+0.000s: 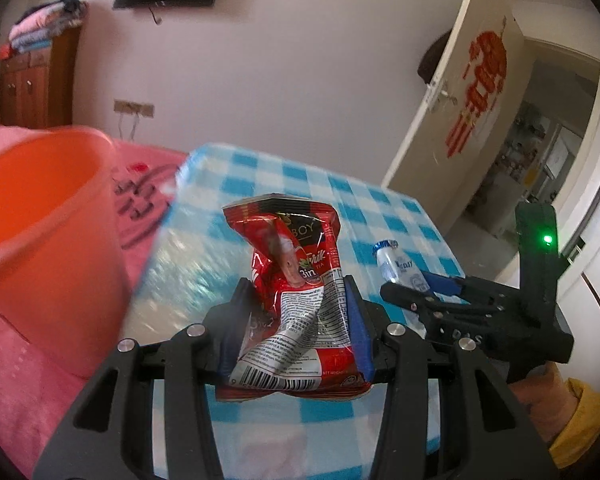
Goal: Collect trash
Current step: 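Carry both held items over the orange bucket and open both grippers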
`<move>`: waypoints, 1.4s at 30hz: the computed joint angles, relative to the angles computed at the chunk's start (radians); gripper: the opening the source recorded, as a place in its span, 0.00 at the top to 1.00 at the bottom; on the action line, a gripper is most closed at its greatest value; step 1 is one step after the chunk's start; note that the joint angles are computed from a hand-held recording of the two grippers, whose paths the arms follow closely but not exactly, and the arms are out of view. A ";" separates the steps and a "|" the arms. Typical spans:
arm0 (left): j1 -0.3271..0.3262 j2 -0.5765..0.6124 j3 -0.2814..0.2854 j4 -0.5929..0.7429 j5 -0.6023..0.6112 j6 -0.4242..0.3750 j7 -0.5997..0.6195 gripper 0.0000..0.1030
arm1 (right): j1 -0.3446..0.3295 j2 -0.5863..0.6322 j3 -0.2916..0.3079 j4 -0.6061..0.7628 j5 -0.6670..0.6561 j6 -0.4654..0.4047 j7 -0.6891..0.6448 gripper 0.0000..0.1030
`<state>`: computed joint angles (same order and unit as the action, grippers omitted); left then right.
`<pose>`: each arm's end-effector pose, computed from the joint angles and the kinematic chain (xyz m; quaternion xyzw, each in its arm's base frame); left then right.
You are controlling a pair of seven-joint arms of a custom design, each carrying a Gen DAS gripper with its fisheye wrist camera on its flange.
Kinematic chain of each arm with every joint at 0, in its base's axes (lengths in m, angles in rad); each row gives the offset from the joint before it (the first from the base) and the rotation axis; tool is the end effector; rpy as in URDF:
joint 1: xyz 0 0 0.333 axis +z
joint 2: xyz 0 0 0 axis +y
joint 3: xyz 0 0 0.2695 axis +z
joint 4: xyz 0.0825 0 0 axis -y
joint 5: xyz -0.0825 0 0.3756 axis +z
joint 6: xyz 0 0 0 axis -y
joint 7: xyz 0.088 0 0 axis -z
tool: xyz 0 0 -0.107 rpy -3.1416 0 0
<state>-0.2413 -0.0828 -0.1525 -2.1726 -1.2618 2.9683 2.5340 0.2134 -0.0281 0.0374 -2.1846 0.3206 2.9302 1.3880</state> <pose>0.5250 -0.1491 0.4522 -0.5563 0.6775 -0.4594 0.1432 0.5566 0.1220 0.4481 -0.6995 0.6033 -0.1890 0.3332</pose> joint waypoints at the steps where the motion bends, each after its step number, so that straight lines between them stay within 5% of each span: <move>1: 0.004 -0.006 0.002 0.003 0.007 0.017 -0.004 0.55 | 0.007 0.005 0.003 0.021 0.026 -0.009 -0.028 0.41; 10: 0.044 -0.012 0.050 0.015 0.234 0.171 -0.219 0.54 | 0.055 0.126 0.051 0.297 0.151 -0.095 -0.216 0.41; 22: 0.220 0.072 0.090 0.028 0.961 0.219 -0.937 0.54 | 0.127 0.452 0.107 0.794 0.089 -0.227 -0.263 0.41; 29: 0.296 0.114 0.061 0.067 0.978 0.189 -0.968 0.55 | 0.176 0.652 0.094 1.072 0.005 -0.335 -0.204 0.41; 35: 0.339 0.149 0.023 0.096 0.973 0.177 -0.963 0.54 | 0.186 0.728 0.092 1.163 -0.029 -0.357 -0.203 0.41; 42: 0.330 0.161 0.050 0.102 1.140 0.156 -1.122 0.54 | 0.200 0.828 0.091 1.299 -0.057 -0.431 -0.205 0.41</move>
<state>0.0882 0.0782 -0.1029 -2.0703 -0.1214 3.1246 1.4124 0.4132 0.7997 0.1281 -0.8854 0.2632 2.4988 1.1834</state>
